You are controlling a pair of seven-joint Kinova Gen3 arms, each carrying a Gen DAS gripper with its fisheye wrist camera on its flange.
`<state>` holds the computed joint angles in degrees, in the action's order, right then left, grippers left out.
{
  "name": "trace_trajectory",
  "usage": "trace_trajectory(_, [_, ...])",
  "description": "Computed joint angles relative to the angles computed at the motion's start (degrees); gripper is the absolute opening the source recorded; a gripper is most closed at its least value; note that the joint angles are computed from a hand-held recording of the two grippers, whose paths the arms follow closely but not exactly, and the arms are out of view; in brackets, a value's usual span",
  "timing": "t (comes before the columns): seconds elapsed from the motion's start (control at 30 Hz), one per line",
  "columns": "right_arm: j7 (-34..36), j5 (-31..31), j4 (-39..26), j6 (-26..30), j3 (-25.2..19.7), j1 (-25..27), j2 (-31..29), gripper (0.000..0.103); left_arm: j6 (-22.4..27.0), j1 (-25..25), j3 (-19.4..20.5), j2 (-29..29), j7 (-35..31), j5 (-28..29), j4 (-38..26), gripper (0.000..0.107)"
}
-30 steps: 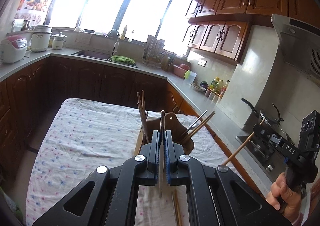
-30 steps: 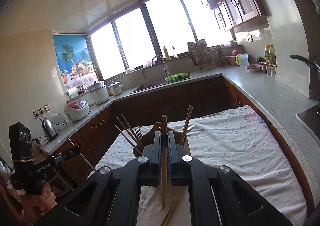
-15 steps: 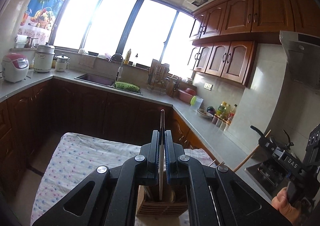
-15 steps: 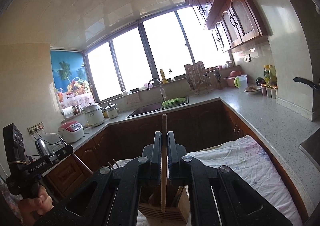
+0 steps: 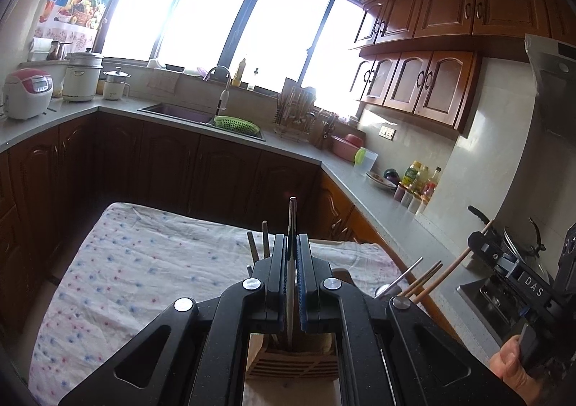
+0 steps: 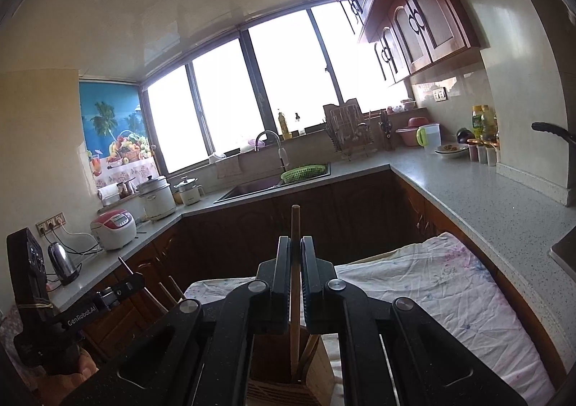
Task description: Organize utensils
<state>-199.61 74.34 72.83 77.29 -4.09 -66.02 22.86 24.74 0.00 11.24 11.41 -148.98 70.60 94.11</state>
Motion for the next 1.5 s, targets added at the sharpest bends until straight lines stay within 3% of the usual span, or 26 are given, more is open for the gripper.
trace_trajectory(0.43, [-0.7,-5.59,1.49,-4.04,-0.2,1.98,1.15,0.005,4.77,-1.4,-1.04,0.29,6.77,-6.81,-0.36,0.003])
trace_trajectory(1.3, [-1.3,-8.47,2.34,-4.73,0.37,2.16,1.18,0.006,4.56,-1.23,-0.79,0.04,9.26,-8.05,0.2,0.004])
trace_trajectory(1.4, [-2.22,-8.55,2.85,-5.21,0.26,2.21,0.95,0.011,5.29,-1.1,-1.09,0.18,11.66,-9.93,-0.42,0.015])
trace_trajectory(1.47, [-3.29,-8.6,3.23,-5.54,0.12,2.15,0.68,0.014,4.59,-1.22,-1.07,-0.41,12.15,-9.8,0.22,0.03])
trace_trajectory(1.5, [-3.7,-8.55,3.3,-5.16,0.1,1.95,0.62,0.02,4.17,-1.29,-1.02,-0.81,12.09,-9.43,0.67,0.033])
